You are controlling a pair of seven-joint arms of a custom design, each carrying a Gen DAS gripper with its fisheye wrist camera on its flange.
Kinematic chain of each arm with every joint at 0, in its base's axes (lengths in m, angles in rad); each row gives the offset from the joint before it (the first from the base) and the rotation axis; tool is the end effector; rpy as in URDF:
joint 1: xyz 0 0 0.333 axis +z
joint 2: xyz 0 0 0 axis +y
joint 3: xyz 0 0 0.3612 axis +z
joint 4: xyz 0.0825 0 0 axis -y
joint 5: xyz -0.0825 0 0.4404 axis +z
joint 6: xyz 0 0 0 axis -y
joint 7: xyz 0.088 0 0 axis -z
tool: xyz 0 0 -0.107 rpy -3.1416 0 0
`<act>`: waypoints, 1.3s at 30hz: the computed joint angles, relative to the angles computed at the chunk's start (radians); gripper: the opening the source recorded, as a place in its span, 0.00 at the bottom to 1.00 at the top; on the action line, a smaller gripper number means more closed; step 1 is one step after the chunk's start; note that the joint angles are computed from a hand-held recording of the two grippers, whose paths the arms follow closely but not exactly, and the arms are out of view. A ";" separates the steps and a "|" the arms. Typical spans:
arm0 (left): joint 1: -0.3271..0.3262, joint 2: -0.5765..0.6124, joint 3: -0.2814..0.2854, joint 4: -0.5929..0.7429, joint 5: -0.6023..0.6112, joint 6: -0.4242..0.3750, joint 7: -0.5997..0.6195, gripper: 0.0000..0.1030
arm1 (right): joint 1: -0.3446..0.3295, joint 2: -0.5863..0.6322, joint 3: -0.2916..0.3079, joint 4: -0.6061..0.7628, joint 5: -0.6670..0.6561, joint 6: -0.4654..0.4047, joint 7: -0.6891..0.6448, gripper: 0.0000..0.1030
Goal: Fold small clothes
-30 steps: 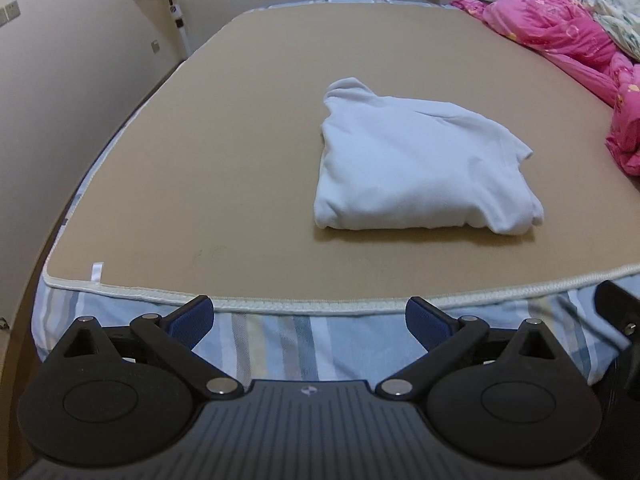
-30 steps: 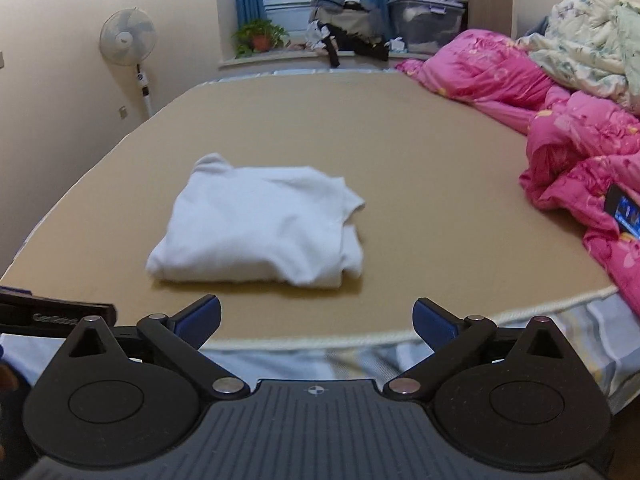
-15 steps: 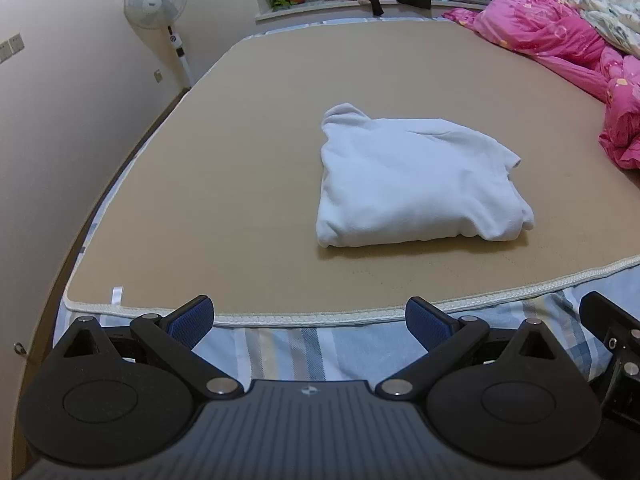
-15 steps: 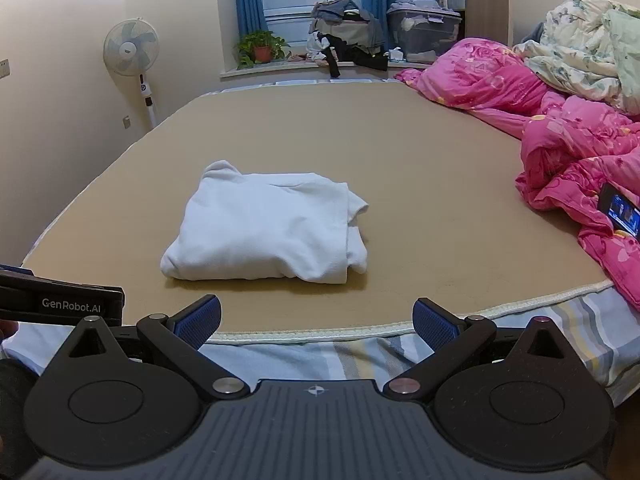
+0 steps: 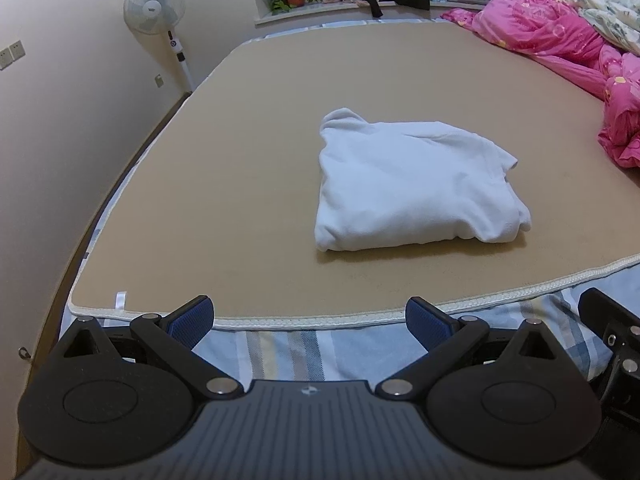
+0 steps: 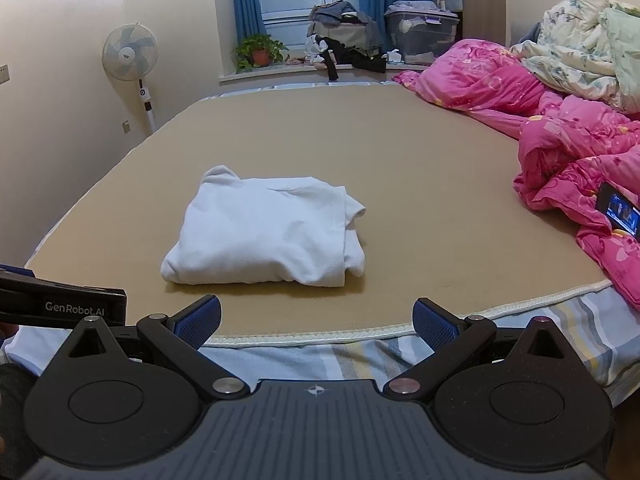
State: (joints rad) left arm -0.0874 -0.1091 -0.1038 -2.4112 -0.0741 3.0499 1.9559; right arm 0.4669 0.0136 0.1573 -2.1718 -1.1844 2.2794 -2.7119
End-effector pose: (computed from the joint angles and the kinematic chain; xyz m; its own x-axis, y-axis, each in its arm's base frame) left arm 0.5534 -0.1022 0.4493 -0.4048 -0.8890 -0.2142 -0.6247 0.4399 -0.6451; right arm 0.5008 0.3331 0.4205 -0.5141 -0.8519 -0.1004 -0.4844 0.3849 -0.7857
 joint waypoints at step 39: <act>-0.011 -0.010 0.012 -0.013 -0.046 0.002 0.063 0.99 | 0.003 0.016 -0.009 0.013 0.016 0.018 -0.027 0.98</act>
